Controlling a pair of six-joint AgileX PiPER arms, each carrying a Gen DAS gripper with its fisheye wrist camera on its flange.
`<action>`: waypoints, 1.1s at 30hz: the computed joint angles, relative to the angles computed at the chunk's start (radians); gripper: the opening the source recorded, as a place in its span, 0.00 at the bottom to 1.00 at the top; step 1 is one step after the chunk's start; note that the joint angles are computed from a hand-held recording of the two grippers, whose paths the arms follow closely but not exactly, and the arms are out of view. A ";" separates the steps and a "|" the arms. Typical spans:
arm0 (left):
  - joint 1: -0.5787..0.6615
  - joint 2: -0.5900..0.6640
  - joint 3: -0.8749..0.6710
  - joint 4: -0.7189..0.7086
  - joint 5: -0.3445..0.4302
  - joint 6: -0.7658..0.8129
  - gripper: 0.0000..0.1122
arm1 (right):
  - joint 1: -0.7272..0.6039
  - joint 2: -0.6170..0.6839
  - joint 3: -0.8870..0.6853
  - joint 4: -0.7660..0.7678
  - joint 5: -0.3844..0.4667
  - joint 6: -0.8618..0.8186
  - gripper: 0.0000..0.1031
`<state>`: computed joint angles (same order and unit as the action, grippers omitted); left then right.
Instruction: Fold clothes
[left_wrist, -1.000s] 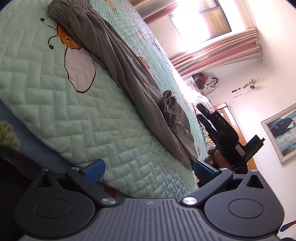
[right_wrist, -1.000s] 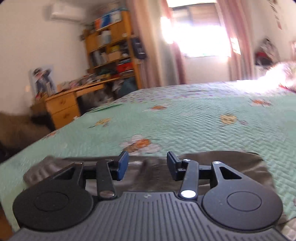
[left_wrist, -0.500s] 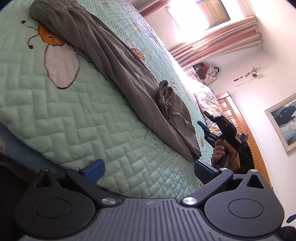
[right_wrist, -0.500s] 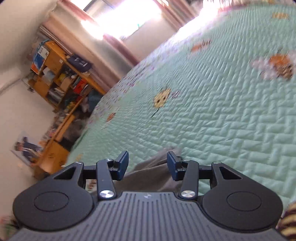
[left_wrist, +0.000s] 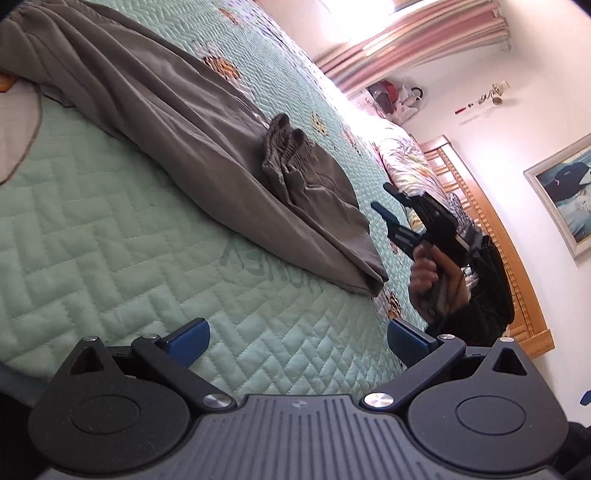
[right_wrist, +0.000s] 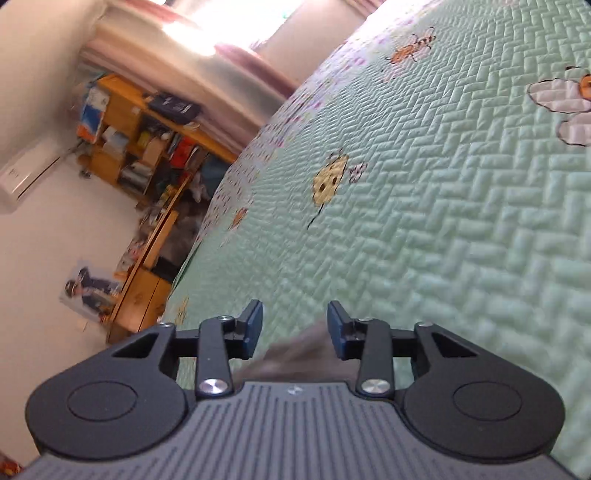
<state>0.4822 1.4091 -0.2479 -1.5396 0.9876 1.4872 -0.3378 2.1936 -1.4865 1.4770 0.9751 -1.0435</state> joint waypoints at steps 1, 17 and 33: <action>-0.037 0.002 -0.011 -0.017 -0.011 -0.008 0.91 | -0.018 -0.021 0.053 0.007 0.029 -0.035 0.47; -0.188 -0.142 -0.018 -0.073 -0.057 -0.118 0.91 | -0.109 -0.250 0.497 0.097 0.118 -0.448 0.70; 0.018 -0.252 0.034 0.029 0.065 -0.162 0.91 | 0.024 -0.420 0.598 0.161 0.056 -0.549 0.65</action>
<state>0.5005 1.1574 -0.2139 -1.5110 1.0524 1.3249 -0.3138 1.7733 -0.8884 1.6377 1.0308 -1.5924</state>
